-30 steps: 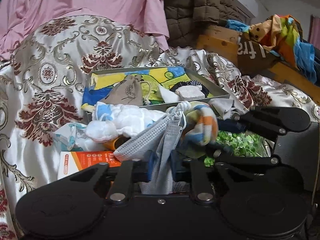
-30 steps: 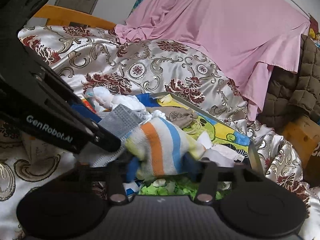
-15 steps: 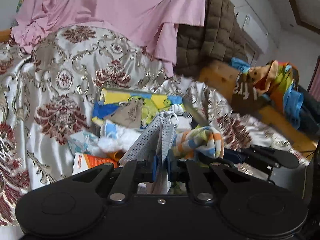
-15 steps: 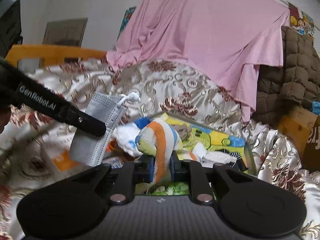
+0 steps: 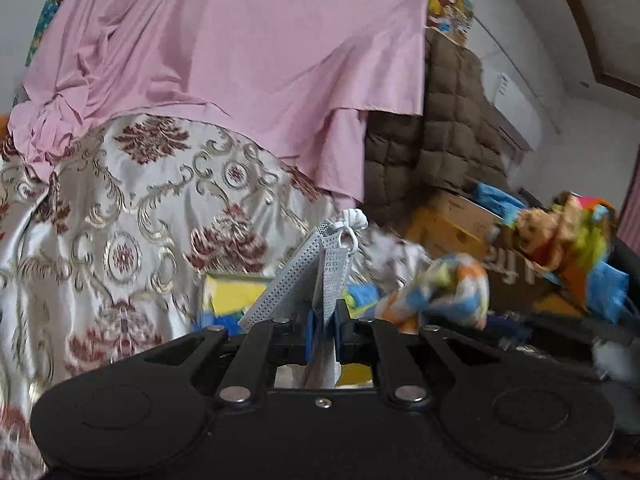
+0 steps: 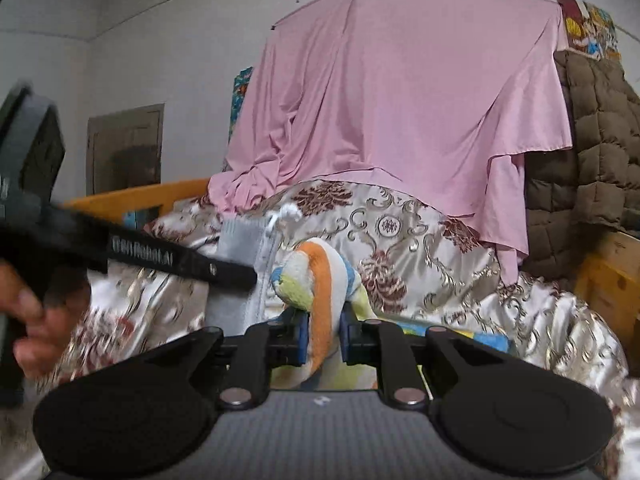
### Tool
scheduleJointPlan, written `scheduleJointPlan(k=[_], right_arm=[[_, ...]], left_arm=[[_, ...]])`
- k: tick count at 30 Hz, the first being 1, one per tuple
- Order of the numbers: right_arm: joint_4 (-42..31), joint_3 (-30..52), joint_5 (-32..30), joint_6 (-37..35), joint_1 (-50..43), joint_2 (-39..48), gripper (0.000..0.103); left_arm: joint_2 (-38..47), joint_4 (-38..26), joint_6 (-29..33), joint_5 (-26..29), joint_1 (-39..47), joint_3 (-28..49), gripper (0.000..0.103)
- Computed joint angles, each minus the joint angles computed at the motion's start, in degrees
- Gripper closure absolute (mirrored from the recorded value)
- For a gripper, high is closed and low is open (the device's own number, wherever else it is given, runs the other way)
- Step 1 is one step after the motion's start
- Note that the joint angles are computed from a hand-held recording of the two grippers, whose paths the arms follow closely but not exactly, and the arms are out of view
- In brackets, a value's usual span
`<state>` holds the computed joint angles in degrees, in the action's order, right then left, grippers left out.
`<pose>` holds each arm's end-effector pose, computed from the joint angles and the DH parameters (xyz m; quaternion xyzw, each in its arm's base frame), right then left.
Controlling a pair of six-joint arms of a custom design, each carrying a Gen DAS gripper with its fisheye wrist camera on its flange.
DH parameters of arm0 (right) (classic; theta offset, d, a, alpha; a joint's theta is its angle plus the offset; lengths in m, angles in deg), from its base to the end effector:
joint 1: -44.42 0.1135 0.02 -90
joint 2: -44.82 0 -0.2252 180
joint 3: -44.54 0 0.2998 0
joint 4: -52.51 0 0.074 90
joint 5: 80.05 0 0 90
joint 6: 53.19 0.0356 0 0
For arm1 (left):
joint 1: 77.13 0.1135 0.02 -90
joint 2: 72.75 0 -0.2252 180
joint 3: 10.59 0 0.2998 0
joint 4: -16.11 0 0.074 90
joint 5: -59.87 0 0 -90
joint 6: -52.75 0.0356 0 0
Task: Organize soft objects
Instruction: 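Lift the mask and striped sock and carry them over the frog tray, then open both tools to drop the mask and sock into the tray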
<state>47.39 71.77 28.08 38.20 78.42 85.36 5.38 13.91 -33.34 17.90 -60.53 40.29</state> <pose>0.2076 0.1266 0.1568 -0.1365 0.7947 0.0537 0.5890 0.3194 0.0676 0.1485 0.1167 0.8067 -0.2639 0.5157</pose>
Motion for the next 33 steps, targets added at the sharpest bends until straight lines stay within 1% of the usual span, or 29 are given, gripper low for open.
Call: scheduleJointPlan(k=[2,4,7,9,12,15,18,22,25,28,30,32,33], right_arm=[[3.3,6.1,-5.1,0.2,-4.6,9.2,0.086],[5.9,11.8,-9.1,1.2,-8.5,17.8,0.086],[9.3,19.8,-14.1,3.6,-13.7,30.3,0.086],[9.8,25.6,-16.6,5.3,-16.8,38.5,0.086],[9.7,32.2,-18.1,6.9,-19.9,47.9,0.086],[8.9,38.2,-17.3,7.0,-21.7,55.8,0.086],[8.0,42.3,-15.7,6.7,-22.7,61.3,0.086],[5.5,46.0,-14.1,7.9,-23.5,65.7,0.086],[3.0,46.5,-14.2,8.3,-24.2,66.5,0.085],[1.4,45.6,-14.8,8.9,-25.1,66.1,0.084],[0.5,45.3,-15.4,8.9,-25.7,65.8,0.081],[0.2,44.2,-15.8,9.2,-26.2,65.0,0.074],[0.4,43.4,-15.9,9.3,-26.4,64.3,0.072]], left_arm=[[6.6,3.1,-2.9,-1.3,-1.9,4.6,0.093],[13.5,4.5,-5.8,-3.3,-3.9,9.9,0.093],[22.8,5.1,-8.0,-6.4,-6.6,17.4,0.093],[28.5,4.5,-8.3,-8.2,-8.1,22.3,0.093],[35.7,2.9,-8.0,-11.2,-10.2,28.9,0.093],[41.4,0.9,-6.4,-14.6,-12.1,34.6,0.093],[45.3,-2.1,-4.4,-17.6,-13.8,39.4,0.093],[48.9,-6.3,-3.1,-19.3,-15.6,44.1,0.092],[49.2,-7.2,-1.9,-19.6,-16.7,44.1,0.09],[48.4,-6.7,-1.3,-20.0,-17.5,42.8,0.087],[47.9,-6.4,-1.9,-20.2,-17.8,42.0,0.085],[47.3,-6.8,-2.1,-20.7,-18.2,41.5,0.083],[46.9,-6.9,-2.2,-21.0,-18.3,41.1,0.083]])
